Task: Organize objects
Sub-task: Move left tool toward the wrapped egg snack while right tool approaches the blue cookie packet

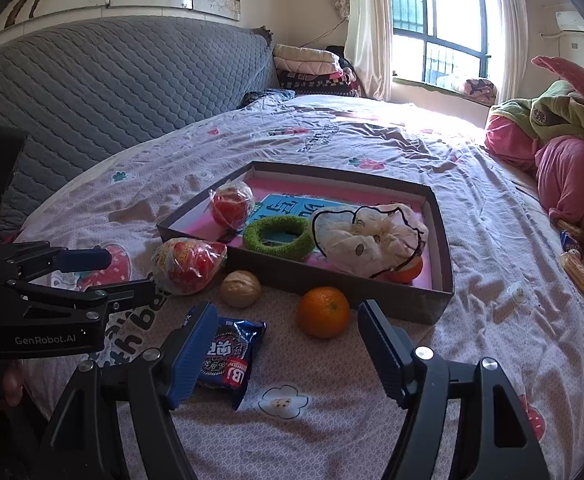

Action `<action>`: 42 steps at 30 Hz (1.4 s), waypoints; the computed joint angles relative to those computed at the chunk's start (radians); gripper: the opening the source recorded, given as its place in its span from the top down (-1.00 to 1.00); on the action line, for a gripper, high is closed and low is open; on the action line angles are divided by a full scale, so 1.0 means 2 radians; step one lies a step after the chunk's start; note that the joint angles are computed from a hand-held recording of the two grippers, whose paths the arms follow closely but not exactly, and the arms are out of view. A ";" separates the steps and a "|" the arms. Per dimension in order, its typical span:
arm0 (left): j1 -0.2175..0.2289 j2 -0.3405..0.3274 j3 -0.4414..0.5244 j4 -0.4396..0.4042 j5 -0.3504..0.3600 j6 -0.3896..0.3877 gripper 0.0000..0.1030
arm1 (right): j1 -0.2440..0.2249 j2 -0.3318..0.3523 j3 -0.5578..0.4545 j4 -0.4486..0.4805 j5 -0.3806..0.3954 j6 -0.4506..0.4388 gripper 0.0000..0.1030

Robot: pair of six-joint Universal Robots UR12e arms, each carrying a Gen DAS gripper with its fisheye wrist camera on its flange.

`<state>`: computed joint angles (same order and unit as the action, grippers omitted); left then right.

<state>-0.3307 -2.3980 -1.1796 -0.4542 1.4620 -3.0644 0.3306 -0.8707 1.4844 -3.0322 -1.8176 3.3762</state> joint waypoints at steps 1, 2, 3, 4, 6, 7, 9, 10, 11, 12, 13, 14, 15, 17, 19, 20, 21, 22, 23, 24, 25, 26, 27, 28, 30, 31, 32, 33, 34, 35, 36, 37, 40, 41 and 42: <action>0.000 0.001 -0.002 0.001 0.000 -0.001 -0.39 | 0.001 0.000 0.000 0.001 -0.001 -0.001 -0.40; 0.001 0.002 -0.004 0.001 0.000 -0.001 -0.39 | 0.002 0.000 0.000 0.003 -0.001 -0.001 -0.40; 0.002 0.003 -0.005 0.002 -0.001 -0.001 -0.39 | 0.003 0.001 0.000 0.004 -0.001 0.000 -0.40; 0.002 0.004 -0.007 0.004 -0.001 -0.002 -0.39 | 0.004 0.001 0.000 0.005 0.001 0.000 -0.40; 0.003 0.005 -0.009 0.005 -0.001 -0.004 -0.39 | 0.005 0.001 0.000 0.008 0.003 0.002 -0.40; 0.003 0.006 -0.010 0.006 -0.002 -0.005 -0.39 | 0.005 0.001 0.000 0.009 0.004 0.004 -0.40; 0.004 0.007 -0.012 0.008 -0.002 -0.005 -0.39 | 0.007 0.001 0.000 0.012 0.006 0.006 -0.40; 0.004 0.007 -0.013 0.009 -0.002 -0.004 -0.39 | 0.008 0.001 0.000 0.014 0.007 0.006 -0.40; 0.004 0.008 -0.014 0.010 -0.002 -0.004 -0.39 | 0.009 0.001 0.000 0.016 0.007 0.006 -0.40; 0.004 0.009 -0.015 0.012 -0.002 -0.004 -0.39 | 0.011 0.002 -0.001 0.018 0.007 0.007 -0.40; 0.004 0.009 -0.016 0.012 -0.003 -0.004 -0.39 | 0.011 0.002 -0.002 0.020 0.008 0.007 -0.40; 0.005 0.009 -0.017 0.012 -0.004 -0.005 -0.39 | 0.012 0.003 -0.003 0.023 0.009 0.006 -0.40; 0.005 0.010 -0.017 0.013 -0.005 -0.005 -0.39 | 0.014 0.004 -0.004 0.025 0.008 0.005 -0.40; 0.005 0.010 -0.019 0.017 -0.006 -0.006 -0.39 | 0.016 0.006 -0.007 0.029 0.004 0.006 -0.40; 0.006 0.009 -0.019 0.023 -0.009 -0.007 -0.39 | 0.017 0.007 -0.010 0.034 0.003 0.011 -0.40; 0.006 0.009 -0.020 0.024 -0.010 -0.007 -0.39 | 0.017 0.007 -0.010 0.036 0.003 0.015 -0.40; 0.007 0.009 -0.019 0.022 -0.011 -0.007 -0.39 | 0.017 0.007 -0.010 0.038 0.003 0.019 -0.40; 0.007 0.008 -0.019 0.022 -0.015 -0.009 -0.39 | 0.017 0.007 -0.009 0.039 0.004 0.023 -0.40; 0.007 0.007 -0.018 0.022 -0.018 -0.010 -0.39 | 0.017 0.007 -0.010 0.041 0.005 0.026 -0.40; 0.007 0.007 -0.017 0.020 -0.019 -0.009 -0.39 | 0.017 0.008 -0.011 0.044 0.005 0.028 -0.40; 0.007 0.006 -0.017 0.018 -0.021 -0.010 -0.39 | 0.017 0.008 -0.011 0.046 0.006 0.030 -0.40; 0.007 0.005 -0.016 0.017 -0.024 -0.009 -0.39 | 0.017 0.008 -0.012 0.048 0.005 0.031 -0.40; 0.006 0.005 -0.015 0.015 -0.025 -0.007 -0.39 | 0.018 0.009 -0.012 0.049 0.005 0.030 -0.40; 0.006 0.004 -0.014 0.016 -0.024 -0.007 -0.39 | 0.018 0.009 -0.012 0.049 0.004 0.029 -0.40; 0.006 0.002 -0.012 0.017 -0.027 -0.004 -0.39 | 0.019 0.010 -0.014 0.050 0.004 0.027 -0.40; 0.005 0.001 -0.011 0.017 -0.027 -0.003 -0.39 | 0.019 0.011 -0.014 0.050 0.004 0.026 -0.40; 0.006 -0.001 -0.009 0.019 -0.028 -0.002 -0.39 | 0.020 0.011 -0.014 0.050 0.004 0.025 -0.40; 0.006 -0.002 -0.008 0.022 -0.030 0.000 -0.39 | 0.020 0.012 -0.015 0.052 0.004 0.025 -0.40; 0.006 -0.004 -0.006 0.023 -0.031 0.002 -0.39 | 0.020 0.012 -0.016 0.052 0.004 0.024 -0.40; 0.006 -0.005 -0.004 0.024 -0.031 0.004 -0.39 | 0.020 0.012 -0.016 0.052 0.005 0.024 -0.40; 0.007 -0.007 -0.002 0.024 -0.034 0.006 -0.39 | 0.020 0.013 -0.017 0.053 0.005 0.023 -0.40; 0.008 -0.009 0.001 0.021 -0.037 0.007 -0.39 | 0.020 0.013 -0.017 0.054 0.005 0.023 -0.40; 0.010 -0.014 0.007 0.018 -0.044 0.014 -0.39 | 0.020 0.014 -0.018 0.054 0.005 0.022 -0.40; 0.010 -0.016 0.010 0.017 -0.043 0.016 -0.39 | 0.020 0.014 -0.018 0.054 0.006 0.022 -0.40; 0.010 -0.017 0.011 0.018 -0.043 0.019 -0.39 | 0.019 0.014 -0.018 0.054 0.007 0.023 -0.40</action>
